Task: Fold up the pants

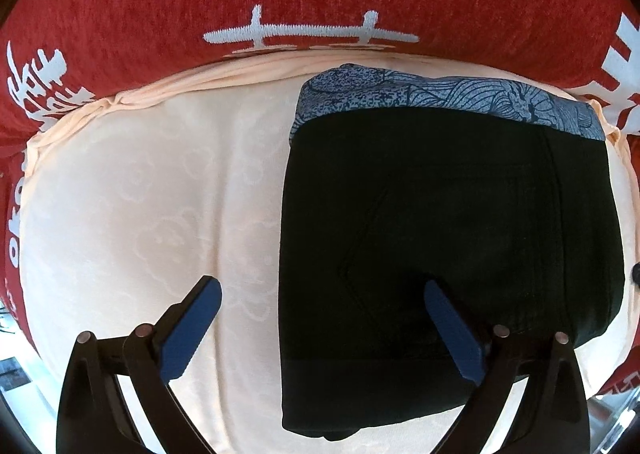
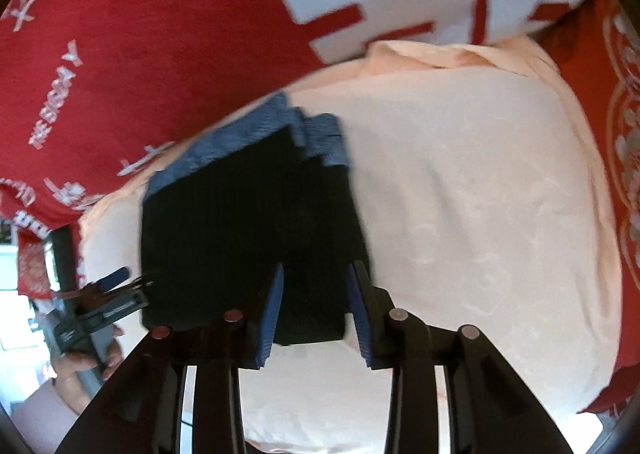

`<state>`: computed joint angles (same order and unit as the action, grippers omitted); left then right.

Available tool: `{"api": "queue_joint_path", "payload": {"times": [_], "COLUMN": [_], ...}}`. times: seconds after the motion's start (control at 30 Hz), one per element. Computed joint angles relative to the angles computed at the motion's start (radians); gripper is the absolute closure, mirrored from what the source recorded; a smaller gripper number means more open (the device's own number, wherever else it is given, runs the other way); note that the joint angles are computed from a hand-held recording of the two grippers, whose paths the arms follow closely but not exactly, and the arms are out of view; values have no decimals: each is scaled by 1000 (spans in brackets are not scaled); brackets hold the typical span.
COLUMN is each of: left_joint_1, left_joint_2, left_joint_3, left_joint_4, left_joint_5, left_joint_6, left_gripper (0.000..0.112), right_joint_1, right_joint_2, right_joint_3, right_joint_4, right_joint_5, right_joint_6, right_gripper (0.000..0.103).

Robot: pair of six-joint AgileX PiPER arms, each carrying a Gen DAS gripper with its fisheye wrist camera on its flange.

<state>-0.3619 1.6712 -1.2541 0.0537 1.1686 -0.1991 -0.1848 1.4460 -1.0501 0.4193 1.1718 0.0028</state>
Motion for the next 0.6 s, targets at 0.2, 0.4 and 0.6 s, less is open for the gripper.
{"api": "queue_joint_path", "payload": {"times": [0.2, 0.4, 0.6], "left_joint_1": [12, 29, 33], "left_joint_2": [3, 17, 27], "left_joint_3": [-2, -15, -26], "left_joint_4": [-7, -26, -28], "left_joint_5": [3, 9, 16], "left_joint_6": [20, 37, 57], "left_gripper": [10, 10, 10], "right_joint_1": [34, -25, -173], "right_joint_2": [45, 51, 65], "right_joint_3": [60, 81, 73], "right_joint_4": [45, 20, 23], "right_joint_5": [-10, -5, 44], "right_joint_6": [-63, -59, -130], "right_gripper": [58, 31, 31]}}
